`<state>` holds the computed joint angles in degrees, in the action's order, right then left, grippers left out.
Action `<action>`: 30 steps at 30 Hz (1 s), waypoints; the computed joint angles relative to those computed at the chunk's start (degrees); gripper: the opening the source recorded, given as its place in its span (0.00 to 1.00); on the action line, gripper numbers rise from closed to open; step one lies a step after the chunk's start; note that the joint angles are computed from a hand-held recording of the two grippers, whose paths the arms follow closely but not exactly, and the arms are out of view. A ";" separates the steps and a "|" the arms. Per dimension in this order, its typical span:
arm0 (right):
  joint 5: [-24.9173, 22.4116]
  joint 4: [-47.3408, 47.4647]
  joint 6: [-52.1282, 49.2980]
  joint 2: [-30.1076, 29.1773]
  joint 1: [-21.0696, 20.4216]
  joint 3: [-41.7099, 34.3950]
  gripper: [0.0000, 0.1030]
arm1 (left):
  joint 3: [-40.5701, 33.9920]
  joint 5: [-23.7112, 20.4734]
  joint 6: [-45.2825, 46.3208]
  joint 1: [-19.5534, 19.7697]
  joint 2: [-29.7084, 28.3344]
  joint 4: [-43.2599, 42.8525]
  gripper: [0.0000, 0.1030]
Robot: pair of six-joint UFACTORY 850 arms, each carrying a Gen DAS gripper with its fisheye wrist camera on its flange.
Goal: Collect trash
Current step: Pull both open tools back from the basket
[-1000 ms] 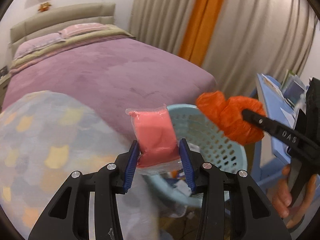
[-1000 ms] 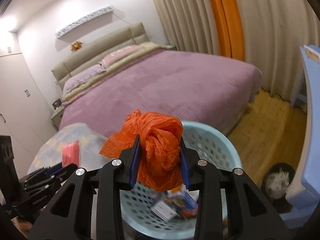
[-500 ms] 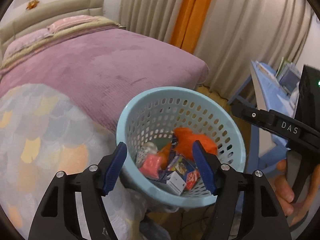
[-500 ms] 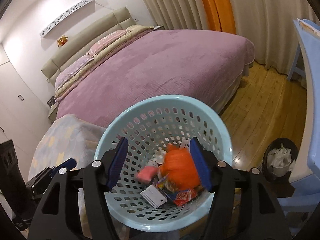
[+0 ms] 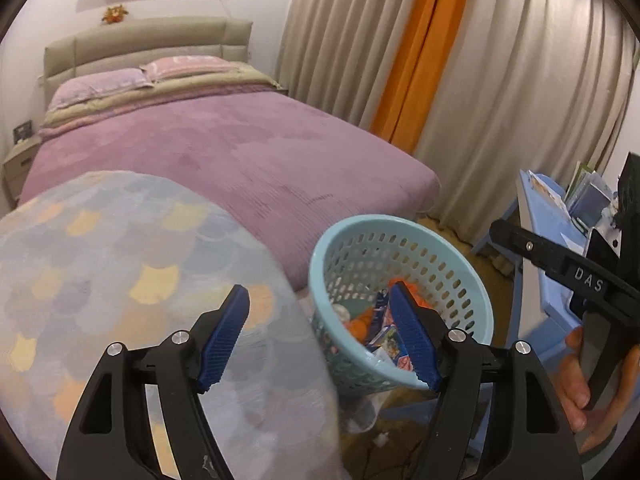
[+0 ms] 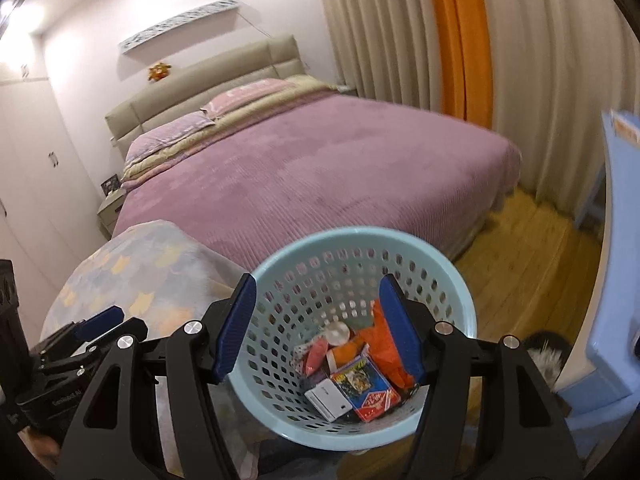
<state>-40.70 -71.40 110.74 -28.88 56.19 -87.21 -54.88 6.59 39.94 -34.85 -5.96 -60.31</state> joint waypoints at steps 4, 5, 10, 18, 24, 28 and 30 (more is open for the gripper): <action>-1.18 -1.01 0.03 -0.89 0.99 -1.56 0.59 | 3.71 3.87 -0.06 -0.24 3.76 -1.18 0.71; -1.55 -1.22 0.12 -1.23 1.31 -2.15 0.59 | 4.77 5.06 0.00 -0.34 4.76 -1.66 0.72; -2.67 -2.36 0.56 -2.47 2.83 -3.90 0.59 | 9.10 15.12 7.97 -2.22 7.34 -9.83 0.77; -9.95 -4.89 -0.60 -6.00 6.19 -7.95 0.62 | 15.22 22.05 -3.77 -1.35 7.59 0.37 0.78; -12.79 -7.07 0.36 -6.42 7.65 -7.78 0.63 | 16.48 23.35 -9.95 -1.41 7.07 4.95 0.78; -12.26 -7.11 1.99 -5.49 7.72 -6.17 0.64 | 17.92 23.83 -13.63 -1.39 8.10 7.72 0.82; -13.01 -7.09 2.44 -5.51 7.95 -5.99 0.64 | 18.16 22.63 -16.38 -0.52 8.34 9.88 0.83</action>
